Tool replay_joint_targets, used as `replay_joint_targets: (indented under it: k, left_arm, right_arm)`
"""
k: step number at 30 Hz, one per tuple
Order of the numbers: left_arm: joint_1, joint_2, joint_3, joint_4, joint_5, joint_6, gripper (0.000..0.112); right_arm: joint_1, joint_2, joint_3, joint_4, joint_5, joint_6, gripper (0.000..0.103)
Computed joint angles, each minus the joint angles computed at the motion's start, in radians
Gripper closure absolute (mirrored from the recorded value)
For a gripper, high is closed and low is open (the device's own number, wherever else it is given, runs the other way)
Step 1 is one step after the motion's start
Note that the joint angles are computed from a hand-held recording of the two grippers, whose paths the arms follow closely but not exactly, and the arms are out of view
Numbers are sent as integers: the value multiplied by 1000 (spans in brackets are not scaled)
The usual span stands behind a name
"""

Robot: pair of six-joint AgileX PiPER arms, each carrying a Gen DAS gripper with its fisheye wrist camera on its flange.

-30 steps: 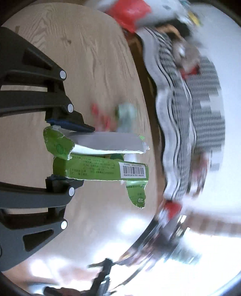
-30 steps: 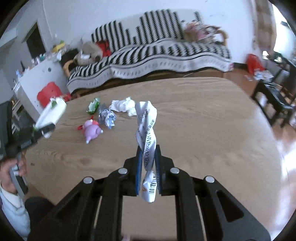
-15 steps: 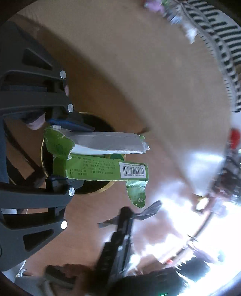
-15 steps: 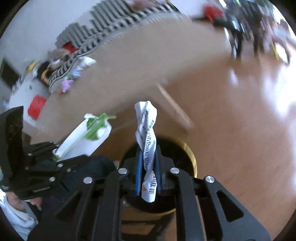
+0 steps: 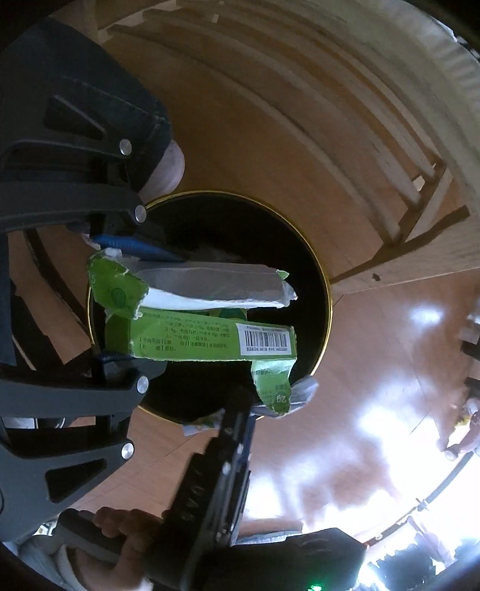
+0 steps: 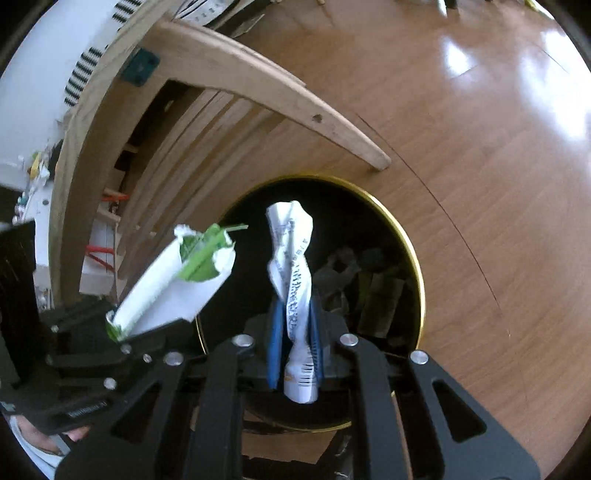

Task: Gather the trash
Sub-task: 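Carry both items over the black bin and open both tools to drop them, then move both tools back to the table toward the pink toy and blue paper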

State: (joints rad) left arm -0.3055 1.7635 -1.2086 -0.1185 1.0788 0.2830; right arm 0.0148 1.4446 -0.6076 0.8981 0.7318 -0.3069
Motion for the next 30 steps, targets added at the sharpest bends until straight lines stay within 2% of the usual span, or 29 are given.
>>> replay_joint_targets:
  k: [1,2,3,5,6,10,12,15,18,20,23,26,30]
  left_arm:
    - [-4,-4,-1,3,1,1,53]
    - [-3,-12,2,6,-5,7,38]
    - [-6,-36,10,13,-16,9,17]
    - [0,-85,22,4,-38,29,16]
    - [7,-96,12,0,-23,33,16]
    - [83,-212,-12,-52,8,106,16]
    - [177,-296,-23,-99,-5,159,16]
    - [344,-325,-102,-130,-27,170,16]
    - [497,-269,-237,-114,-38,159,16]
    - [565,-194,-325,-63,-57,133,16]
    - [628,-72,-454,-24,-56,92,16]
    - [650,83,-631,-25,-5,42,16]
    - [644,298,-948,-42,127,-13,16]
  right_arm:
    - [-31,-18,2,-3,22,1,56]
    - [-52,-46,8,-1,31,7,22]
    - [-72,-65,8,1,45,6,15]
    - [-130,-121,6,2,95,-7,14]
    - [-154,-154,-4,-15,113,13,14]
    - [-189,-289,-63,-109,125,122,7]
    - [-141,-329,-121,-187,95,209,7]
    - [45,-298,-265,-373,15,395,7]
    - [260,-138,-470,-599,-19,590,7]
    - [373,-14,-602,-768,-7,741,7]
    - [483,181,-836,-919,44,863,7]
    - [525,371,-1119,-967,144,919,7]
    - [549,614,-1519,-1008,259,941,7]
